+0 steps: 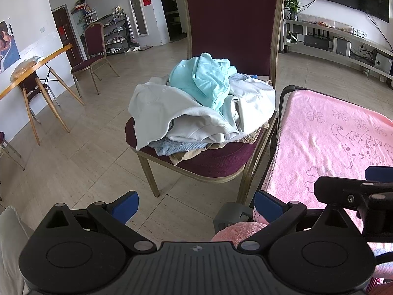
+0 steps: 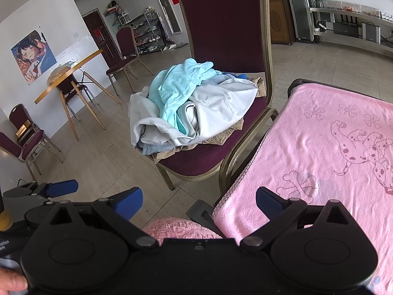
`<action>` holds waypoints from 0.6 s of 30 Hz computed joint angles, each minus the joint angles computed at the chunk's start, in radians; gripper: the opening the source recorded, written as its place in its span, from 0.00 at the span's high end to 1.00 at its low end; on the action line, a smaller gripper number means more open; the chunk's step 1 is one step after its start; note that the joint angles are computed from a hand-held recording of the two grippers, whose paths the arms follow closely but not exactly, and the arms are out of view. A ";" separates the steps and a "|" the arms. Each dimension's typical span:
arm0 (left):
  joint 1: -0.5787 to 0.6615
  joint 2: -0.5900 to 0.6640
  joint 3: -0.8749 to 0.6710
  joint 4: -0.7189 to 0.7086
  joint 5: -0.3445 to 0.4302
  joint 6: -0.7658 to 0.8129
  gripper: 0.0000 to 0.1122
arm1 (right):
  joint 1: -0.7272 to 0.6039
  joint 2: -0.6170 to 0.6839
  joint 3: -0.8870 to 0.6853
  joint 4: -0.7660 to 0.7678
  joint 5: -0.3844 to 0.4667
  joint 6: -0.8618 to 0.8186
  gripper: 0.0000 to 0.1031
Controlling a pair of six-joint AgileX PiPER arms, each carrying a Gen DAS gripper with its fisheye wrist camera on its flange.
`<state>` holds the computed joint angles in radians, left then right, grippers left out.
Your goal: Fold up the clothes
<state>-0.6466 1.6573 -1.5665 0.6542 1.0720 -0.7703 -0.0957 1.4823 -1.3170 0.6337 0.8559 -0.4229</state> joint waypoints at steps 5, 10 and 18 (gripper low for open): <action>0.000 0.001 -0.002 0.000 0.002 0.001 0.09 | -0.001 0.000 -0.002 -0.001 0.003 0.003 0.04; 0.000 0.000 -0.001 0.000 0.002 -0.001 0.09 | -0.002 0.002 -0.004 -0.001 0.006 0.002 0.03; 0.019 -0.002 0.008 -0.022 -0.012 0.019 0.09 | -0.004 0.006 -0.004 -0.003 0.005 -0.001 0.03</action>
